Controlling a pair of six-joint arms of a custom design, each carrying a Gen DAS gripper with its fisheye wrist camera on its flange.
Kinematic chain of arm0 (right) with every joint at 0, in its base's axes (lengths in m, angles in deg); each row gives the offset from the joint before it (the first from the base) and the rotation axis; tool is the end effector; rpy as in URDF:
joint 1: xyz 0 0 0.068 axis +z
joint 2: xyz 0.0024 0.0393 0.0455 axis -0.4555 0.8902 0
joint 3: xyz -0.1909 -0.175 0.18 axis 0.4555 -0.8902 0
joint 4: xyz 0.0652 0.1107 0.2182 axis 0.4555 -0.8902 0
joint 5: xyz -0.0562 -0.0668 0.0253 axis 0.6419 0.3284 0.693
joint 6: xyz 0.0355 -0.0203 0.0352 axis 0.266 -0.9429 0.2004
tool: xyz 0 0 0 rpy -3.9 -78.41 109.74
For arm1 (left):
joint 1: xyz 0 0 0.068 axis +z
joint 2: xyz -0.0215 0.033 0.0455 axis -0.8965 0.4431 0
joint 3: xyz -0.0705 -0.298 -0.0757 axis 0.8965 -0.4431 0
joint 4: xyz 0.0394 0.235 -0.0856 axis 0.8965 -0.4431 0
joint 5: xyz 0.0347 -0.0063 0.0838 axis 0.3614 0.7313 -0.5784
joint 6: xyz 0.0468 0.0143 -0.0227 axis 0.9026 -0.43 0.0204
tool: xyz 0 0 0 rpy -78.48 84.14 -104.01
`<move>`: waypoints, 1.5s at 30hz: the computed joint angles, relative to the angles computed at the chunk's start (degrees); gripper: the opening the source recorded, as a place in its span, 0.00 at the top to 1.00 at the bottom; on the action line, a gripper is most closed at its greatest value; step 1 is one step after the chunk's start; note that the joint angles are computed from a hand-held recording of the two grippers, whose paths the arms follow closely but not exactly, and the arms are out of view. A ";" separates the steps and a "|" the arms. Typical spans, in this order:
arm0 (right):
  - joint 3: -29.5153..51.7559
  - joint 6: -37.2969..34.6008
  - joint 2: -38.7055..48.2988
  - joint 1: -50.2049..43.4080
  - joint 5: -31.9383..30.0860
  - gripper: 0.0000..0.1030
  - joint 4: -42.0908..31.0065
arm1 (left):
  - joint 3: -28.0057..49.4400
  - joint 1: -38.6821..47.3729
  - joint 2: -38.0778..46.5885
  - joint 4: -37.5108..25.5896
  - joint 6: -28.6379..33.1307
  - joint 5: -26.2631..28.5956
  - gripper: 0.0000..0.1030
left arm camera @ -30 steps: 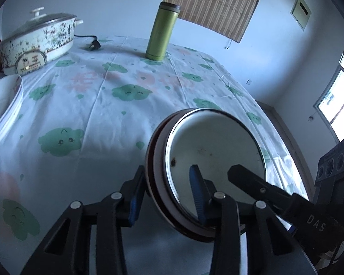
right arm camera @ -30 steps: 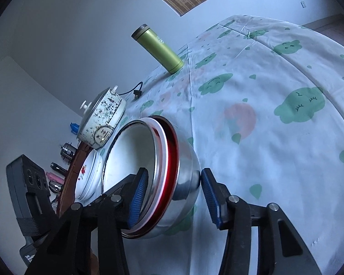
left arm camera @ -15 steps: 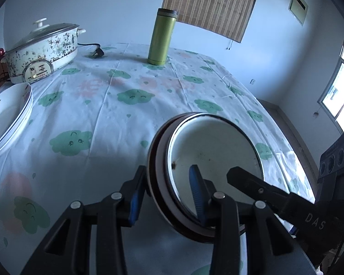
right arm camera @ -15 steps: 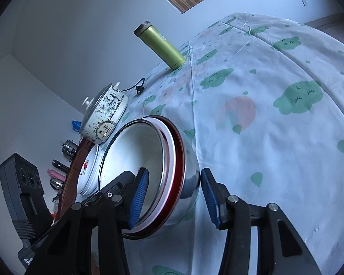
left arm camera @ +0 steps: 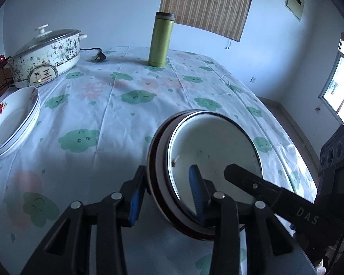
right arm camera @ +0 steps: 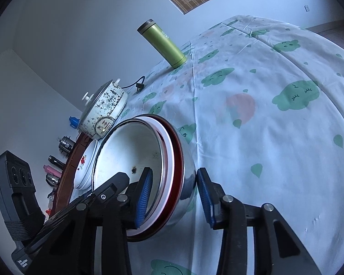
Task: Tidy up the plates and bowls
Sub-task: 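Lift the nested bowl stack off the table with both grippers, then carry the bowl stack over the red-flower plate stack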
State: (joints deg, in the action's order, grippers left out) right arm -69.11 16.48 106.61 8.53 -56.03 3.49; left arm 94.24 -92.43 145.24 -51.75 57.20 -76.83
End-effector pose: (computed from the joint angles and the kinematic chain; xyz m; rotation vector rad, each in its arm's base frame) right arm 0.2149 0.1406 0.0086 0.6883 2.1623 0.5923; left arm 0.3226 -0.1851 0.0337 0.6347 2.3649 -0.4995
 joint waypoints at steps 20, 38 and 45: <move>7.01 2.33 -2.17 3.88 1.27 0.60 -10.24 | -2.67 3.85 -1.84 0.78 1.94 -0.97 0.65; 16.34 2.28 -4.09 7.29 1.54 0.60 -22.07 | -4.41 10.30 -2.69 1.54 5.23 0.49 0.65; 19.88 2.33 -4.12 8.39 1.43 0.60 -25.90 | -5.15 12.97 -2.65 1.62 6.27 1.53 0.65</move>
State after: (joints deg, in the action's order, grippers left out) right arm -49.23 18.81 102.49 16.92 -54.61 -22.40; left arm 89.10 -79.46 142.59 -50.14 63.47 -75.30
